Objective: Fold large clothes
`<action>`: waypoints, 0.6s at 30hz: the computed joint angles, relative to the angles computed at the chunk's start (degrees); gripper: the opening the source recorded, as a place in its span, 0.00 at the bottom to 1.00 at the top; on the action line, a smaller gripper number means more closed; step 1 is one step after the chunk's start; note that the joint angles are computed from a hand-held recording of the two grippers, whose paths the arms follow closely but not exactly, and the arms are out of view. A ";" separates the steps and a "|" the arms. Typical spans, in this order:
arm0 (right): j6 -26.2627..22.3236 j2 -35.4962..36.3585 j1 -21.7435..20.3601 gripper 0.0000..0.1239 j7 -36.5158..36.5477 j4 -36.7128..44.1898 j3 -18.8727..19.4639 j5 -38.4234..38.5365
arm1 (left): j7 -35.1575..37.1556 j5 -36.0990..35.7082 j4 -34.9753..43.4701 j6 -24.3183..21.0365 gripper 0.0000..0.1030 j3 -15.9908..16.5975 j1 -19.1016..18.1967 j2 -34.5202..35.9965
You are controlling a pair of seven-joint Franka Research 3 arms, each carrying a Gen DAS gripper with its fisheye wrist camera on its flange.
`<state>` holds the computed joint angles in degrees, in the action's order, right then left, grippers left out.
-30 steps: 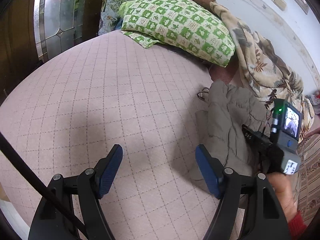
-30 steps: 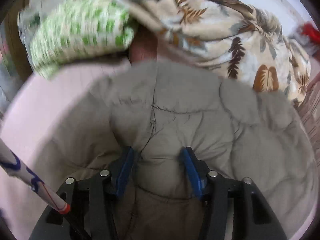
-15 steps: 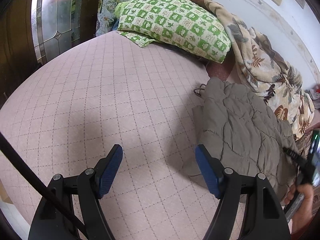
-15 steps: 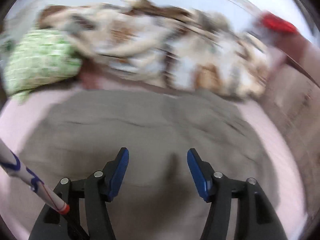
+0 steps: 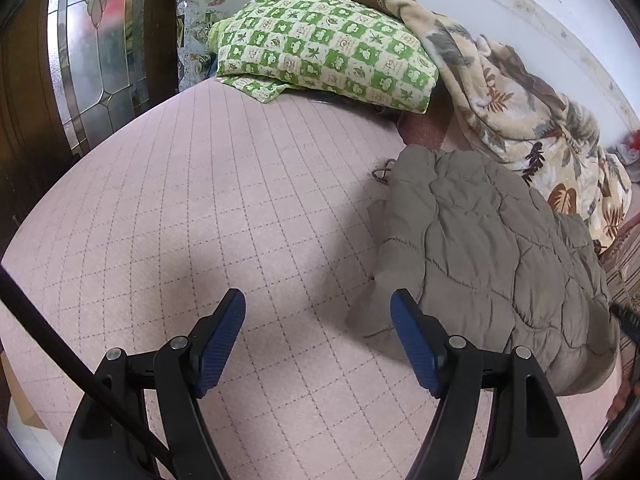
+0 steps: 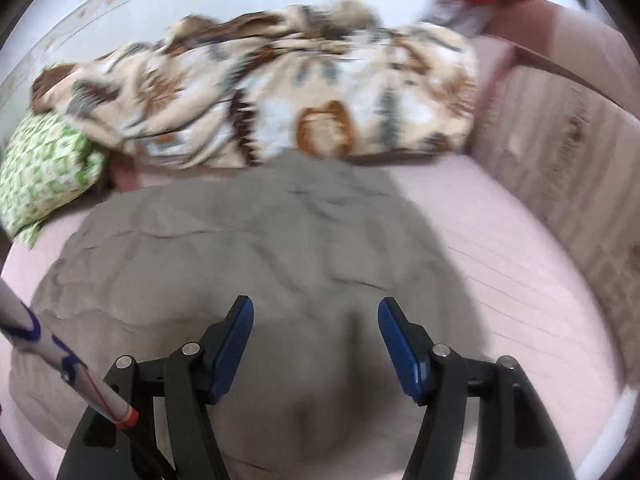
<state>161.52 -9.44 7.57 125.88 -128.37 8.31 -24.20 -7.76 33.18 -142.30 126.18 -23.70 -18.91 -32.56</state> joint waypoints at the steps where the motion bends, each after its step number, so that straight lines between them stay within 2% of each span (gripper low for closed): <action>1: -0.09 -1.03 -1.57 0.55 2.68 -1.72 0.10 -2.59 | -0.08 -0.07 0.16 -0.10 0.72 -0.07 0.02 0.27; 4: -2.08 0.20 -3.08 0.55 4.45 -2.79 -0.79 -3.05 | -0.08 -0.27 0.71 -0.06 0.72 -0.11 -0.13 1.20; 7: 0.02 3.53 -1.20 0.60 -2.90 -3.23 -3.88 5.23 | -0.29 0.17 1.64 -0.95 0.72 -0.65 -0.15 1.91; 10: -3.93 3.80 -1.62 0.62 0.97 -0.83 -2.69 -2.22 | -0.91 0.48 1.65 -1.44 0.72 -0.73 -0.39 1.73; 12: -6.84 1.85 -1.64 0.62 6.14 0.04 -1.62 -9.36 | -1.04 0.32 1.27 -1.40 0.72 -0.46 -0.68 1.30; 15: -2.67 -3.90 -3.19 0.62 13.73 -3.50 -0.07 -17.10 | -1.27 0.01 0.81 -1.27 0.72 -0.14 -0.82 0.74; 18: 0.82 -6.65 -2.20 0.62 10.75 -5.17 0.60 -12.94 | -1.54 -0.42 0.15 -0.45 0.72 0.19 -0.92 0.04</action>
<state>162.34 -16.09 5.37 136.63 -133.54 8.92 -37.15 -9.31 32.75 -142.14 125.73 -23.51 -19.83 -32.52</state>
